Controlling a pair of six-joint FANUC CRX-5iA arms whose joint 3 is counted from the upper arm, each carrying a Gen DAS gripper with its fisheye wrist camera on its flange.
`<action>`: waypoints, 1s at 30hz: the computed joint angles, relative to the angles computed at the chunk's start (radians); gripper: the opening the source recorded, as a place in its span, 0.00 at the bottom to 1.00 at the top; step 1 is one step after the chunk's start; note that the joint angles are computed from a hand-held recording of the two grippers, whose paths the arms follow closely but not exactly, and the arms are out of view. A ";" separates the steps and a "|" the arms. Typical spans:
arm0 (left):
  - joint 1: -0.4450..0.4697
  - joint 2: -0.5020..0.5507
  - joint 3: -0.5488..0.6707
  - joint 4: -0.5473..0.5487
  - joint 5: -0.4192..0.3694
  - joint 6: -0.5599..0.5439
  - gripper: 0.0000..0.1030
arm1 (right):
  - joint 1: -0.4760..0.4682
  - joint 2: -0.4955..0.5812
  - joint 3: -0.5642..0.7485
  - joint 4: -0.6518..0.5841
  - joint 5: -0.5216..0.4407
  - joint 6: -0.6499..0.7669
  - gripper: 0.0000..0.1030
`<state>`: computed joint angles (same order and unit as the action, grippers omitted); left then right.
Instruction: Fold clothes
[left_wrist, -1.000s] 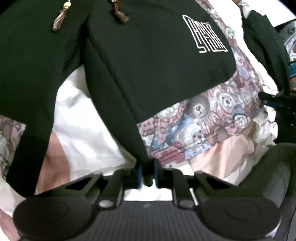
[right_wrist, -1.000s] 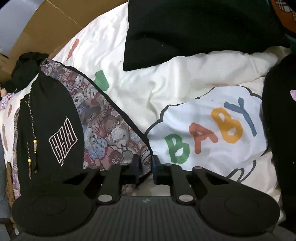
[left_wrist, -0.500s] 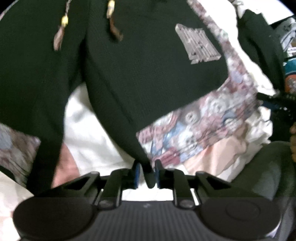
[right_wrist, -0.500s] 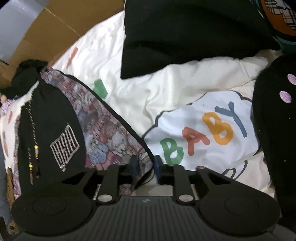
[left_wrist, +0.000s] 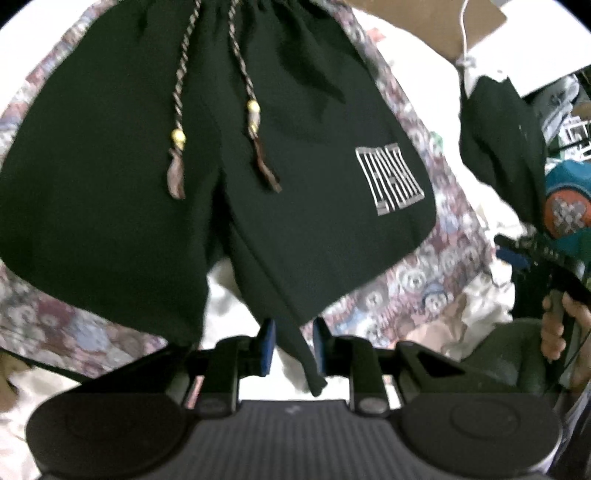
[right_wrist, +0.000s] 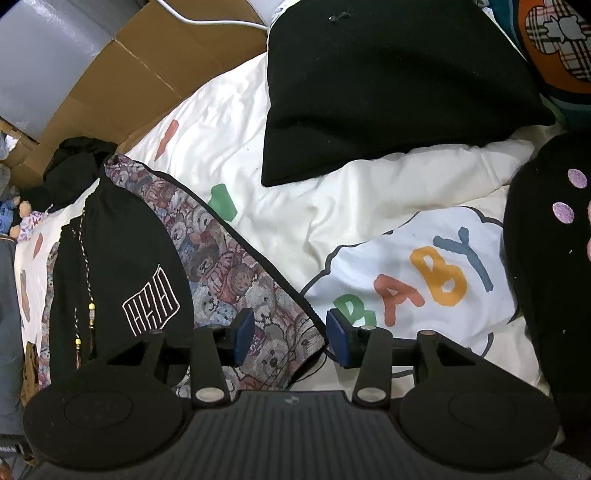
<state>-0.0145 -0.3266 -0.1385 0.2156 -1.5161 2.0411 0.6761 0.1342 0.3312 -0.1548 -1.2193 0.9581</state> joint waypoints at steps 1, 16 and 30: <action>0.005 0.002 0.017 -0.018 -0.010 -0.015 0.22 | 0.001 -0.001 -0.002 0.002 0.004 0.000 0.47; 0.052 -0.013 0.198 -0.224 -0.095 -0.147 0.21 | 0.005 -0.007 -0.013 0.007 0.028 -0.017 0.47; 0.244 -0.097 0.158 -0.216 -0.086 -0.330 0.21 | 0.054 -0.014 0.015 0.065 -0.009 -0.026 0.47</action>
